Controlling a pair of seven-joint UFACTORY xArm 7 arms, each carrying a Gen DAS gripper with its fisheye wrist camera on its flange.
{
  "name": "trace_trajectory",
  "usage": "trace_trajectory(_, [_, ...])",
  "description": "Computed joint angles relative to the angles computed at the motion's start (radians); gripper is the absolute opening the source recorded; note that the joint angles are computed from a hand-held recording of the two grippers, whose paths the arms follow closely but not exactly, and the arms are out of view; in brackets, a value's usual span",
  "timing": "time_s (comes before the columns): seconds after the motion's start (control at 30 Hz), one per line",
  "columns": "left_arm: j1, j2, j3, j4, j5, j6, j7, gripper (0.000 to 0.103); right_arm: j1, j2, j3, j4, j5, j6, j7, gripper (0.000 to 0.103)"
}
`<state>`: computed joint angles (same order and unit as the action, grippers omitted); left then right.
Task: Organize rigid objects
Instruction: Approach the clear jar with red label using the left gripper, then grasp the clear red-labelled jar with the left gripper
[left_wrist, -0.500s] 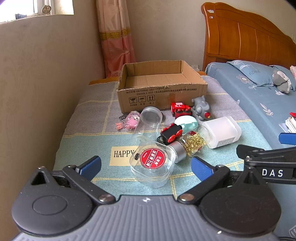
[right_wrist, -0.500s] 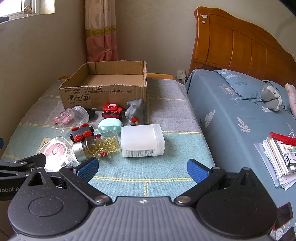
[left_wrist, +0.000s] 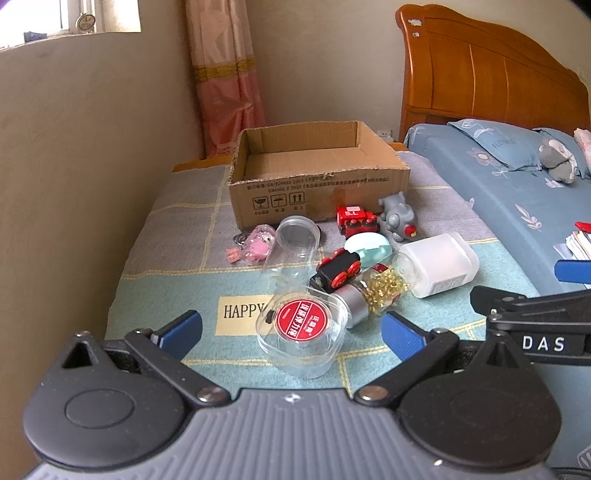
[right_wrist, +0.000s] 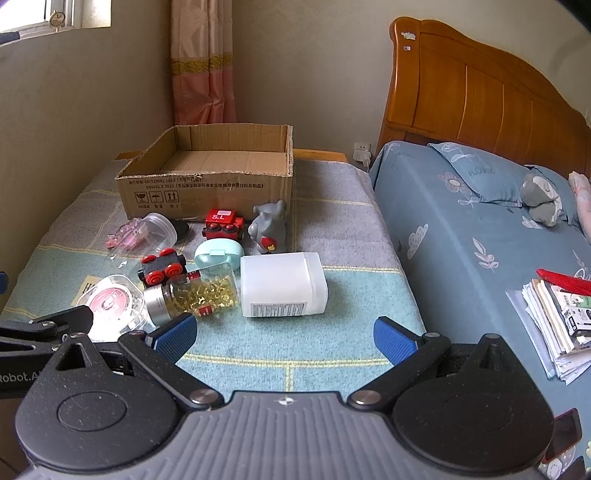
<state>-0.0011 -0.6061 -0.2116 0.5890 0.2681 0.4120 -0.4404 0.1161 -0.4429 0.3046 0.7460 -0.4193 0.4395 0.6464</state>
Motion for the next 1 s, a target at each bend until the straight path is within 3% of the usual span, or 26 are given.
trace_trajectory(0.3, [-0.021, 0.021, 0.028, -0.003, -0.011, -0.044, 0.050, 0.102, 0.001, 0.012, -0.012, -0.002, 0.001, -0.029, -0.014, 0.103])
trace_trajectory(0.53, [-0.051, 0.041, 0.074, -0.035, -0.045, -0.120, 0.157, 0.102, 0.000, 0.031, -0.027, -0.024, 0.000, -0.108, -0.053, 0.103])
trace_trajectory(0.73, [-0.034, 0.076, 0.068, -0.047, -0.036, -0.170, 0.249, 0.102, 0.033, 0.053, -0.080, -0.069, 0.065, -0.229, -0.180, 0.103])
trace_trajectory(0.93, [-0.120, 0.152, 0.167, -0.058, -0.125, -0.245, 0.406, 0.102, 0.089, 0.090, -0.144, -0.113, 0.173, -0.314, -0.338, 0.103])
trace_trajectory(1.0, [-0.119, 0.182, 0.172, -0.057, -0.137, -0.264, 0.449, 0.102, 0.084, 0.107, -0.140, -0.118, 0.195, -0.319, -0.366, 0.103])
